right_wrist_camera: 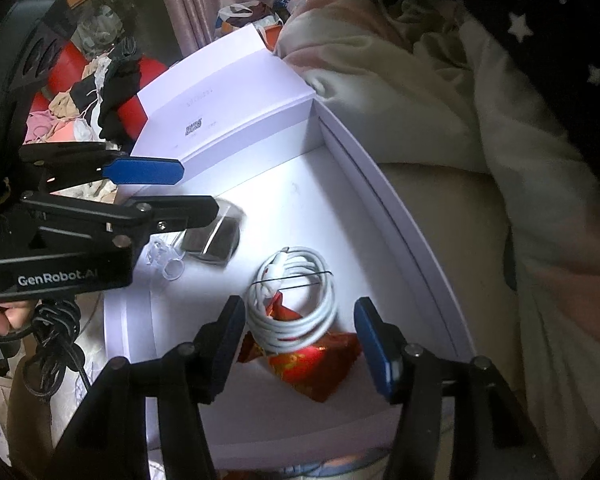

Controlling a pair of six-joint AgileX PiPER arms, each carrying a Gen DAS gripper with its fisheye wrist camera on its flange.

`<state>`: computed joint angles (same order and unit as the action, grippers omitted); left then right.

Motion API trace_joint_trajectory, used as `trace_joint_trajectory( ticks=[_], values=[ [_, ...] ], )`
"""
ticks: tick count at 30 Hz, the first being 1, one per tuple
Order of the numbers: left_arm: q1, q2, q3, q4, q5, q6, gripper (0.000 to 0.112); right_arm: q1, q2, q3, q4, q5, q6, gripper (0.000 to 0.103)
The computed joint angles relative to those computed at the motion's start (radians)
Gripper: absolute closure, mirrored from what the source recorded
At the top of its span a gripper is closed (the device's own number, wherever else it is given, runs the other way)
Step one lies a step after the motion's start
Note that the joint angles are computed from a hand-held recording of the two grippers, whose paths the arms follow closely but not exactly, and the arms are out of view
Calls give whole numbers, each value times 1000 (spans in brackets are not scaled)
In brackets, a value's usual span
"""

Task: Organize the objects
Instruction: 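Open the left gripper to drop the holder while the right gripper releases the cable into the box, then withdraw both tools from the box back toward the red candy packets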

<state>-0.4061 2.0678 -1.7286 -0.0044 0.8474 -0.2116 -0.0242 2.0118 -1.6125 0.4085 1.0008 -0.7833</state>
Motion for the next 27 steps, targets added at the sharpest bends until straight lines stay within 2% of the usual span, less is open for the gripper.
trace_joint_trajectory(
  ticks=[4,11,20,27],
  values=[
    [-15,-46,34,24,-5,-27,64,-9,-53,37,-3,-5,-8,46],
    [-53,-109,28,78,31,-73,64,-32,-158,99,-4,-4,-21,46],
    [-106,-255,123,137,36,-142,64,-50,-323,189,-25,6,-25,46],
    [-152,-370,206,210,43,-209,56,-65,-434,254,-31,24,-26,46]
  ],
)
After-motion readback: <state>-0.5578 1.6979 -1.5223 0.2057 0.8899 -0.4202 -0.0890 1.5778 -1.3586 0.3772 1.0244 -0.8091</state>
